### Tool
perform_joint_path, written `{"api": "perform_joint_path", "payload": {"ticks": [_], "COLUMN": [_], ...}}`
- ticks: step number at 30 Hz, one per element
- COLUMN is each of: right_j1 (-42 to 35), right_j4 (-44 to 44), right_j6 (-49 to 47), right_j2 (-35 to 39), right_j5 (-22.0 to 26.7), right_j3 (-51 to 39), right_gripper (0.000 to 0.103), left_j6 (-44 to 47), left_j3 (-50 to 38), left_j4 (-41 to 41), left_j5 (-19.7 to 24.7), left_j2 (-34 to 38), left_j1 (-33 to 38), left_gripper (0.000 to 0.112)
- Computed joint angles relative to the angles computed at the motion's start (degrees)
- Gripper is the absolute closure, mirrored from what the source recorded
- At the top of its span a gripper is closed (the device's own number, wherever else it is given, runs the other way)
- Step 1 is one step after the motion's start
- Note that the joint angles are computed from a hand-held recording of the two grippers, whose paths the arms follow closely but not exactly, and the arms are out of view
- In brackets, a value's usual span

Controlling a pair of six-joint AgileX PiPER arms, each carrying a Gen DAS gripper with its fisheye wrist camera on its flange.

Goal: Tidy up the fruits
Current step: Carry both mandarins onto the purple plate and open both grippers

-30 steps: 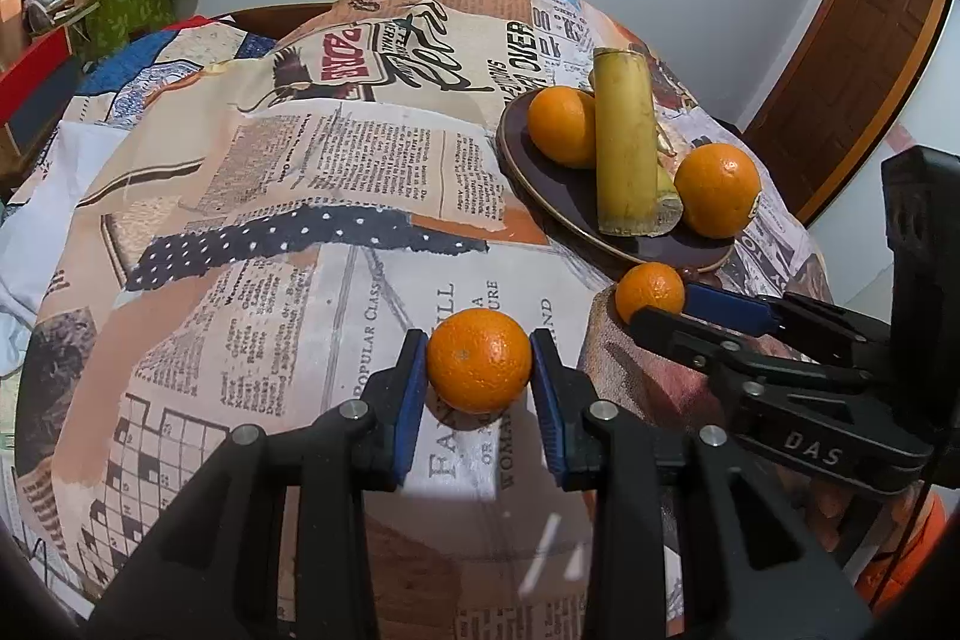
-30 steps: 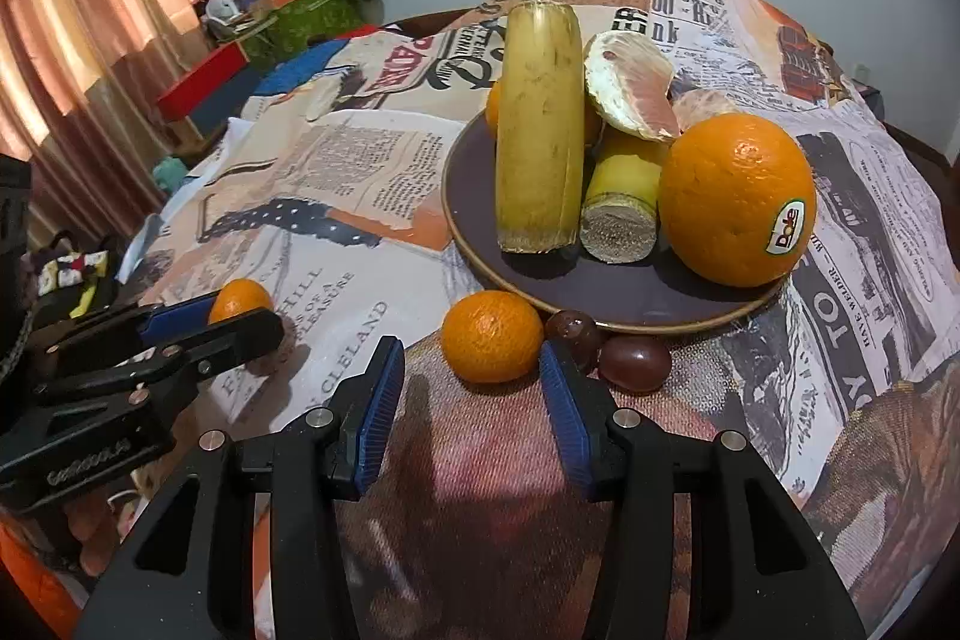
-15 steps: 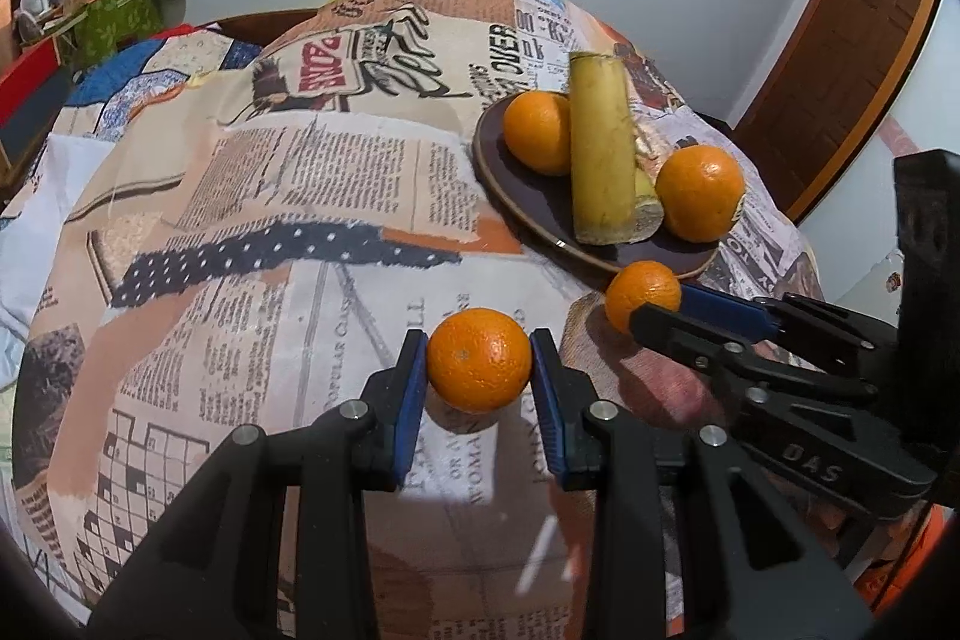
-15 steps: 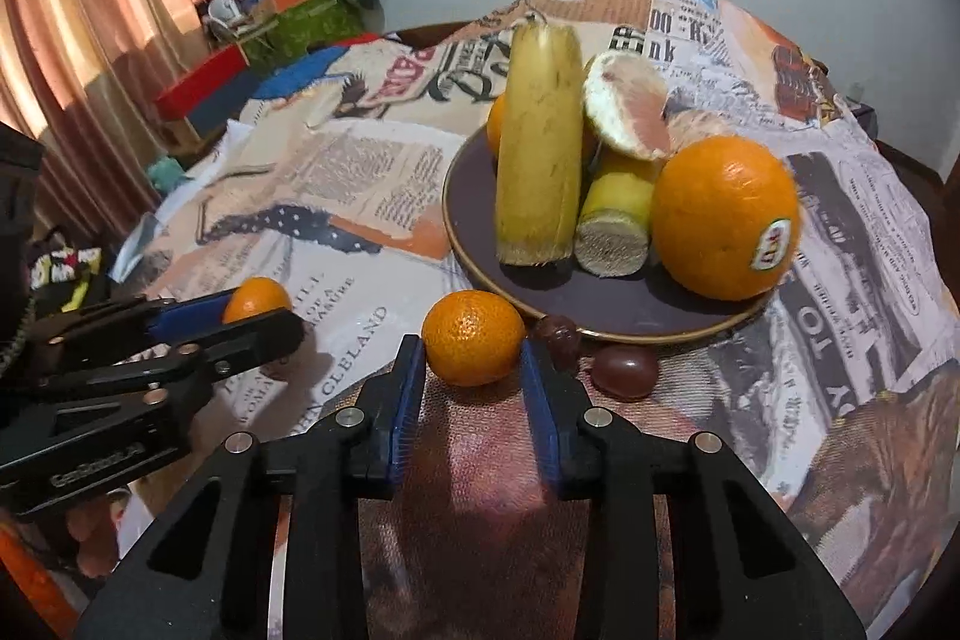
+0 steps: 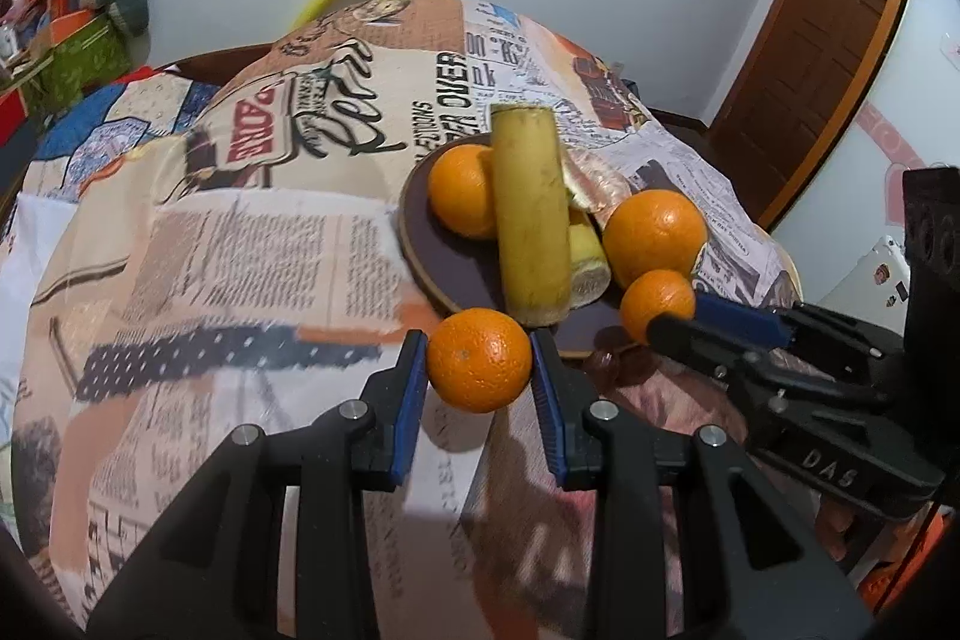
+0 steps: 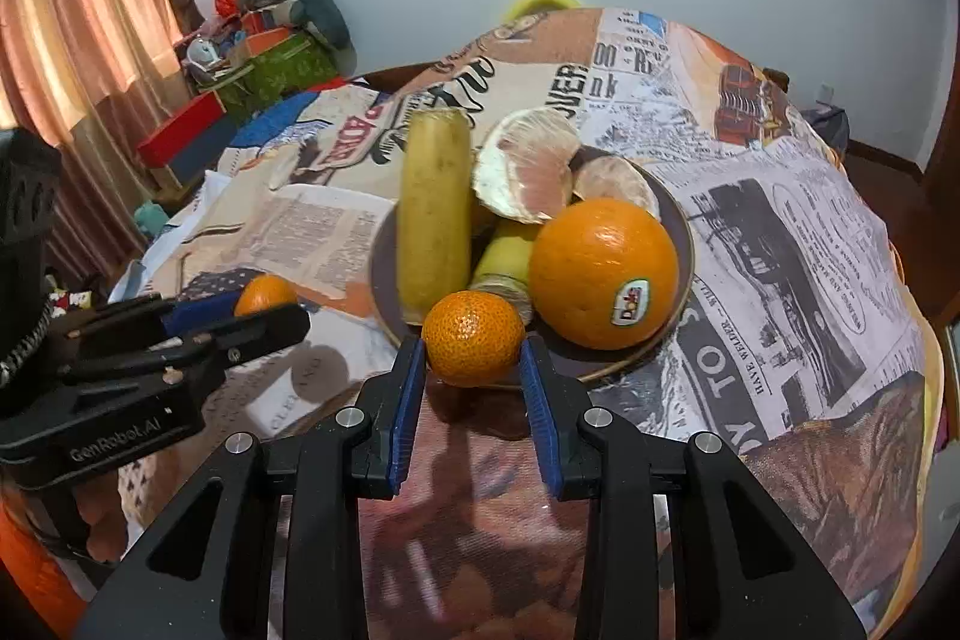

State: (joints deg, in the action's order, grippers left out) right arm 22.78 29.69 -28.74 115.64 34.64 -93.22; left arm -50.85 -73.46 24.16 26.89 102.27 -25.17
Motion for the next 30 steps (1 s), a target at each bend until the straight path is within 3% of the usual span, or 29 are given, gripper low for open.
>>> {"api": "perform_joint_path", "payload": {"ticks": [14,21,30], "right_j1": [-0.8,-1.4,-1.2], "right_j4": [1.6,4.1,5.3], "right_j6": [-1.4,-3.0,-5.1], "right_j2": [3.2,3.7,1.2], "right_j5": [0.8,3.0,2.3], "right_j3": [-2.5,-3.4,-0.9], "right_gripper": [0.074,0.074,0.074], "left_j6": [9.9,12.5,10.7], "left_j3": [-10.8,-11.6,-10.7], "left_j4": [-7.9,-10.8,-9.5], "left_j5": [1.6,0.9,1.1], "left_j2": [9.6,10.4,8.5], "left_j1": [3.7,5.4,5.4], "left_gripper": [0.079,0.078,0.075]}}
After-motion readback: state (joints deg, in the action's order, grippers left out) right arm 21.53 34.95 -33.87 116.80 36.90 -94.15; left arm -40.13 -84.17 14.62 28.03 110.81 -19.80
